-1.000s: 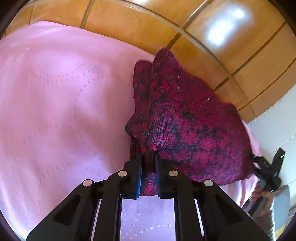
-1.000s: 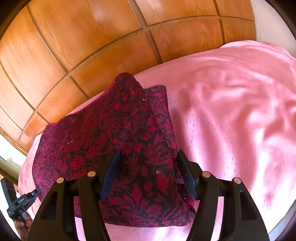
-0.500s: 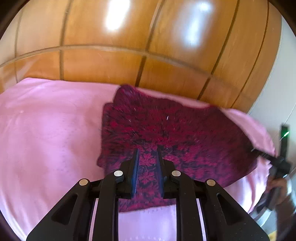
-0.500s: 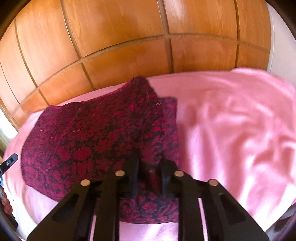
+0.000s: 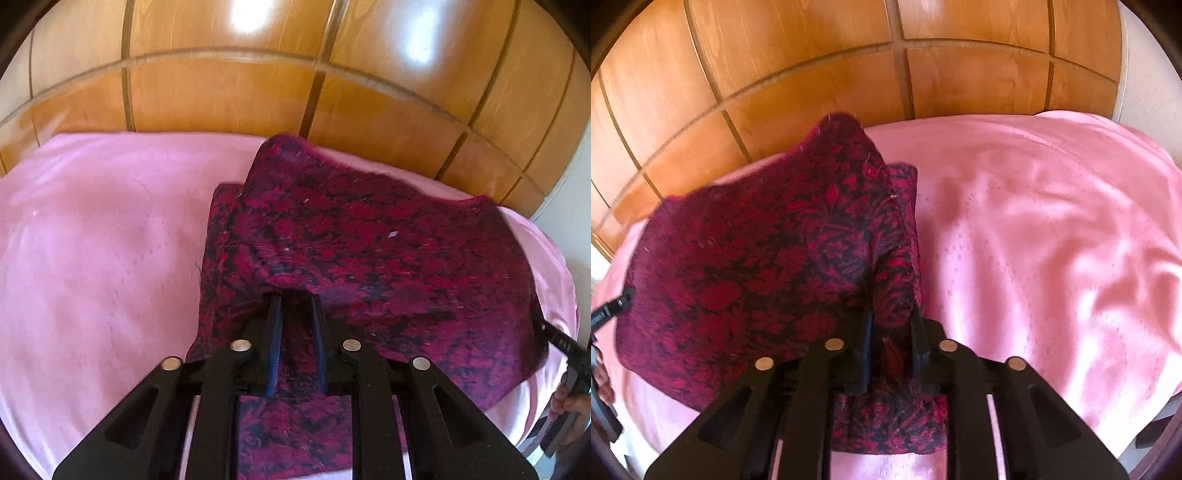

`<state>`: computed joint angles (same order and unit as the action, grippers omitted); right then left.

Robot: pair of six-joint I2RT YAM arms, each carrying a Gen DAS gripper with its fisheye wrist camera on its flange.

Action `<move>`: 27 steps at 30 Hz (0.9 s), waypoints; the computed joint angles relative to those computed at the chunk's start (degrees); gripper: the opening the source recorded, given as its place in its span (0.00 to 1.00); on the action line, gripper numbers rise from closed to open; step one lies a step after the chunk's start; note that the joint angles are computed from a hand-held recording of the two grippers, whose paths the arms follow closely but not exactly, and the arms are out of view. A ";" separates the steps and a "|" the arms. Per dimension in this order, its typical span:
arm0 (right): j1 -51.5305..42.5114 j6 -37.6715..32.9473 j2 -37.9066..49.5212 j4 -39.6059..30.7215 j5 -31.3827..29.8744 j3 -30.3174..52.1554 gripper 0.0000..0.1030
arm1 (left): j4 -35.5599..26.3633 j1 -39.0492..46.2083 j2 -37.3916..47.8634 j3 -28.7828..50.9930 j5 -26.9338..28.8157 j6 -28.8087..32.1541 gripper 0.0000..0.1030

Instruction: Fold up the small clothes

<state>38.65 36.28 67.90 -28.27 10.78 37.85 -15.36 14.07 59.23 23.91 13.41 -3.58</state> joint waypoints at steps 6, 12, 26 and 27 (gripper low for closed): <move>0.17 -2.10 -2.34 0.39 1.58 4.37 0.43 | -4.07 -1.53 -10.92 -1.51 -0.15 1.07 0.15; 1.61 -6.87 11.93 3.04 -1.81 13.53 0.45 | 1.98 -5.30 2.35 2.00 -4.21 -1.64 0.15; -14.48 -9.18 19.00 8.32 -21.60 16.38 0.51 | 0.73 -3.25 3.37 3.26 -2.76 -3.89 0.15; -16.57 -8.36 18.23 9.88 -24.68 14.82 0.51 | 0.20 -3.61 1.29 2.60 -3.05 -4.13 0.15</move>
<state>22.08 27.92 86.13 -18.39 -13.91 52.67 -15.16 10.47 60.51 26.50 10.36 -7.71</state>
